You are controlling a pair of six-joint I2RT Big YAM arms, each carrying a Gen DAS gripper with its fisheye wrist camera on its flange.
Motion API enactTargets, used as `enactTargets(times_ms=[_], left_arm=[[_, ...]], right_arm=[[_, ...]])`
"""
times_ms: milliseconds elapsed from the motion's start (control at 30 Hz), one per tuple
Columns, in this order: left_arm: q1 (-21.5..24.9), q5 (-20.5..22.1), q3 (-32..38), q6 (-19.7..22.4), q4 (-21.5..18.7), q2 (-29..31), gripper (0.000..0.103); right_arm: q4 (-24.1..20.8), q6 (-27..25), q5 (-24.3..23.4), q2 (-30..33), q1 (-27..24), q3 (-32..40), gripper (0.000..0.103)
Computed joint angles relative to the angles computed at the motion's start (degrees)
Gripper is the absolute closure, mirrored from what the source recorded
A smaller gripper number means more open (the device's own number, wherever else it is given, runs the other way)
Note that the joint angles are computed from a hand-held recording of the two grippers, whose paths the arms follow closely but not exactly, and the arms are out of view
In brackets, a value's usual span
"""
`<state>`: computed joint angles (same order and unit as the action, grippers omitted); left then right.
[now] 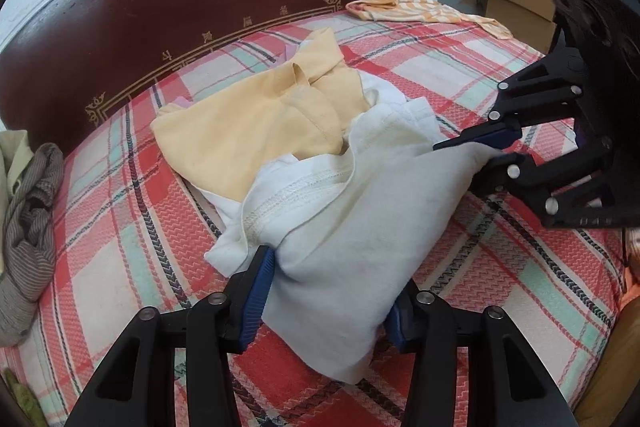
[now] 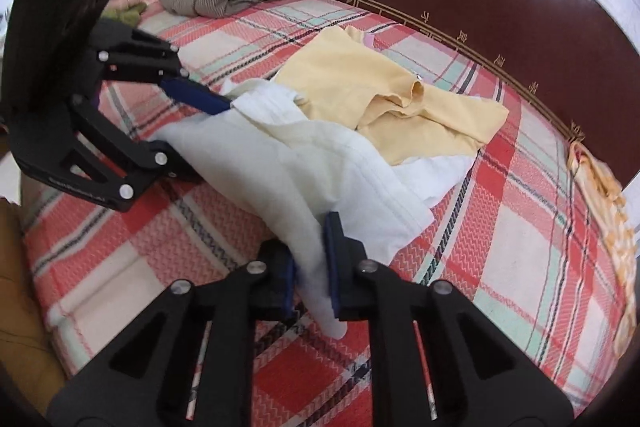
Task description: Fold clothes
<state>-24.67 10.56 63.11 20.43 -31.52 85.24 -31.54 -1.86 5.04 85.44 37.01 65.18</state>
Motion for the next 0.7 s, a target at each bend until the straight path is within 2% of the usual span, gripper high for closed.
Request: enactTargets(times_ms=[200,400,600,700], left_arm=[[0.84,2.1,0.83,0.85,-2.97,-1.29,0.079],[1.6,4.44,0.68,1.81,-5.48,-4.0,0.084],[2.03,6.3,-0.99,4.0,-9.67,-8.22,0.084],[1.9,6.74,-2.72,5.35,-11.78,-11.15,0.084]], right_arm=[[-1.31,2.84,-6.61,-2.53,-0.51,0.15,0.09],[-3.27,4.87,-8.4,-3.94,0.61,0.51,0.092],[-3.79,6.48,-11.41,-6.8,2.13,-0.84,0.093],[-4.29,6.86,-11.34,-8.4,3.74,-1.76,0.093]])
